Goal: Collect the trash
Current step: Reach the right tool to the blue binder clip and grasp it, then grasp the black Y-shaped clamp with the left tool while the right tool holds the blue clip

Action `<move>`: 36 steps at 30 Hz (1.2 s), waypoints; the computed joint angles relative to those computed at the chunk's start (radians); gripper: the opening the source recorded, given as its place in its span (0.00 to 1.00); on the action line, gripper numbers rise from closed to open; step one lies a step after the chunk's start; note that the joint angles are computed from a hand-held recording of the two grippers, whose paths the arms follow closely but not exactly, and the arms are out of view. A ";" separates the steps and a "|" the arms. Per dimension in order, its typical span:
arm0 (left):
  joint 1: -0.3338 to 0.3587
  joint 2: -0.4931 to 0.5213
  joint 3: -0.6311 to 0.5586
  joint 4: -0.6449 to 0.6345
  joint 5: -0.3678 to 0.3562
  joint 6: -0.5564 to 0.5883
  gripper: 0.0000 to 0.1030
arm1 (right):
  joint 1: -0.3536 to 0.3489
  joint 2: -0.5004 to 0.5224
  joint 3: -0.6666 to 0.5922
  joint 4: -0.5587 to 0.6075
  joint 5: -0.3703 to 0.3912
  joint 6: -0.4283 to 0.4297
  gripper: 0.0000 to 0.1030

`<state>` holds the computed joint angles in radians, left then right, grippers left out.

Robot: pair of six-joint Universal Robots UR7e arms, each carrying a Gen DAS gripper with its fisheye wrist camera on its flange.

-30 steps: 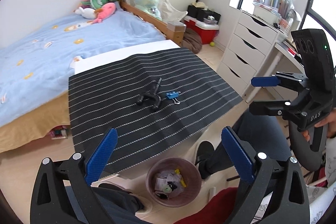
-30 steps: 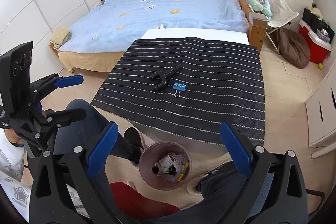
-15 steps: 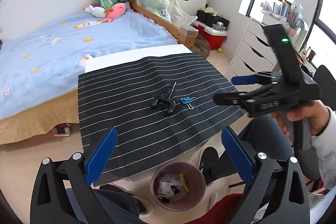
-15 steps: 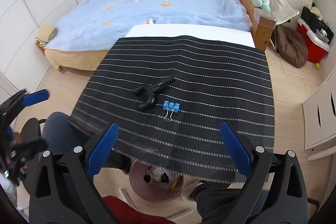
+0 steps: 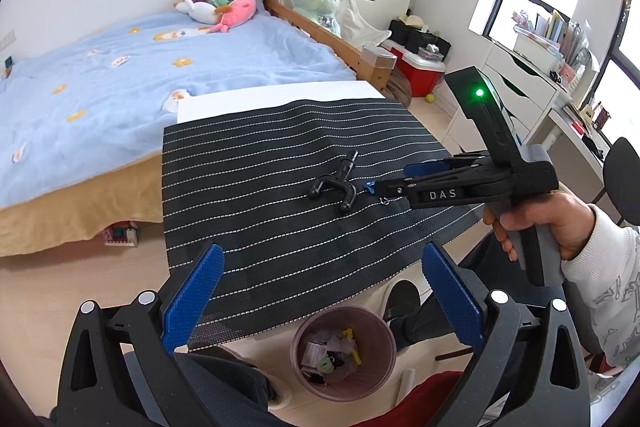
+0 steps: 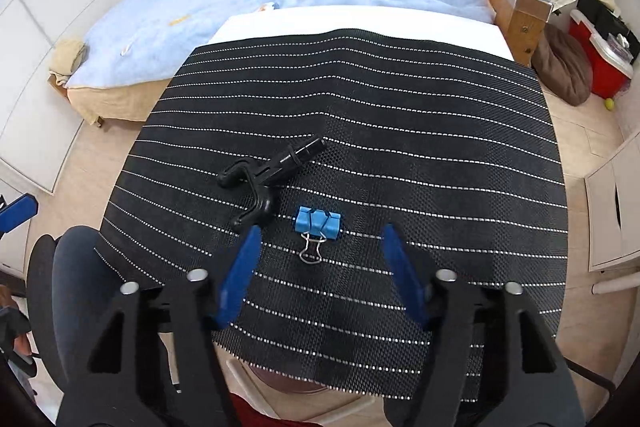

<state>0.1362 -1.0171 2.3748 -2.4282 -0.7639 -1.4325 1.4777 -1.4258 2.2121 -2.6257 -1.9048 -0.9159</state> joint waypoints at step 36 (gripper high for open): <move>0.045 0.028 -0.025 -0.047 0.006 0.091 0.93 | -0.009 -0.070 -0.017 0.121 0.055 -0.024 0.24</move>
<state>0.1813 -0.9891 2.3495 -2.4750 -0.7581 -1.3417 1.4689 -1.4956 2.1947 -2.5044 -1.8503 -0.9402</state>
